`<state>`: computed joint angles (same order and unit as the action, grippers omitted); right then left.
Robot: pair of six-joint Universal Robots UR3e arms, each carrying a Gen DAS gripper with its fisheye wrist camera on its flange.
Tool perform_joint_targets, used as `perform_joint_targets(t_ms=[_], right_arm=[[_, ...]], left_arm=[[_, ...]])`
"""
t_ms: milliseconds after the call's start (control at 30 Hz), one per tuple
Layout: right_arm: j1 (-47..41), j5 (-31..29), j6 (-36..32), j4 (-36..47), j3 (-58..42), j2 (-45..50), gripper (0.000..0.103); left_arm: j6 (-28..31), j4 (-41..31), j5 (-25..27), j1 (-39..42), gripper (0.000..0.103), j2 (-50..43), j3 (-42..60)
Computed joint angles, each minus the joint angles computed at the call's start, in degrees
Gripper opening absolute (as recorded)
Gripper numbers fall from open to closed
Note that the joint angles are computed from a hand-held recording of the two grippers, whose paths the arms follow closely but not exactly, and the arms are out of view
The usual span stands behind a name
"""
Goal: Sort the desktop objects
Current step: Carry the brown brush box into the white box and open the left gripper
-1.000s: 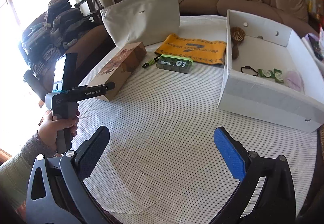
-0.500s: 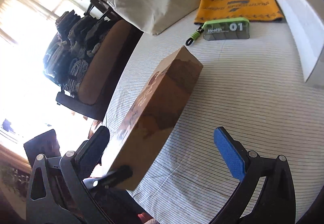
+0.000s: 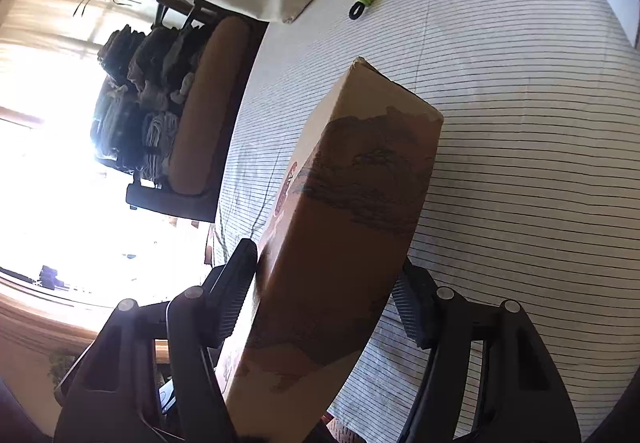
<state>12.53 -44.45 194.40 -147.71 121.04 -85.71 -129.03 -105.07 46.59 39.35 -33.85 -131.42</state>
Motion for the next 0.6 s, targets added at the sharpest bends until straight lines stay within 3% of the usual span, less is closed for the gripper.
perform_joint_targets(t_ms=[100,133,200,300,433,533,600], right_arm=[[-1.75,2.02,-2.02,3.31,0.27,-5.7,0.061],[-2.96,3.04,-3.17,5.73,-0.09,-8.16,0.061],[-6.49,5.26,-6.73,12.61,-1.62,-13.57,0.061],[-13.54,8.16,-13.49,25.71,-6.8,-20.51,0.059],[-27.03,12.69,-28.2,50.99,-19.18,-24.42,0.059],[-36.41,13.79,-39.32,69.18,-32.4,-20.57,0.059],[-40.85,13.08,-43.63,76.93,-41.37,-15.64,0.059]], left_arm=[[3.29,-7.01,-1.58,1.77,0.081,2.63,4.88],[2.09,-5.83,-2.01,0.36,0.081,2.56,6.09],[-5.25,3.32,-2.68,-5.87,0.081,-0.57,7.65],[-19.58,22.57,-2.13,-18.26,0.081,-10.42,10.39],[-37.89,48.2,4.72,-37.95,0.081,-30.36,20.11],[-46.09,56.29,9.29,-49.19,0.081,-45.61,32.71],[-49.9,56.89,11.64,-55.05,0.081,-55.63,43.39]])
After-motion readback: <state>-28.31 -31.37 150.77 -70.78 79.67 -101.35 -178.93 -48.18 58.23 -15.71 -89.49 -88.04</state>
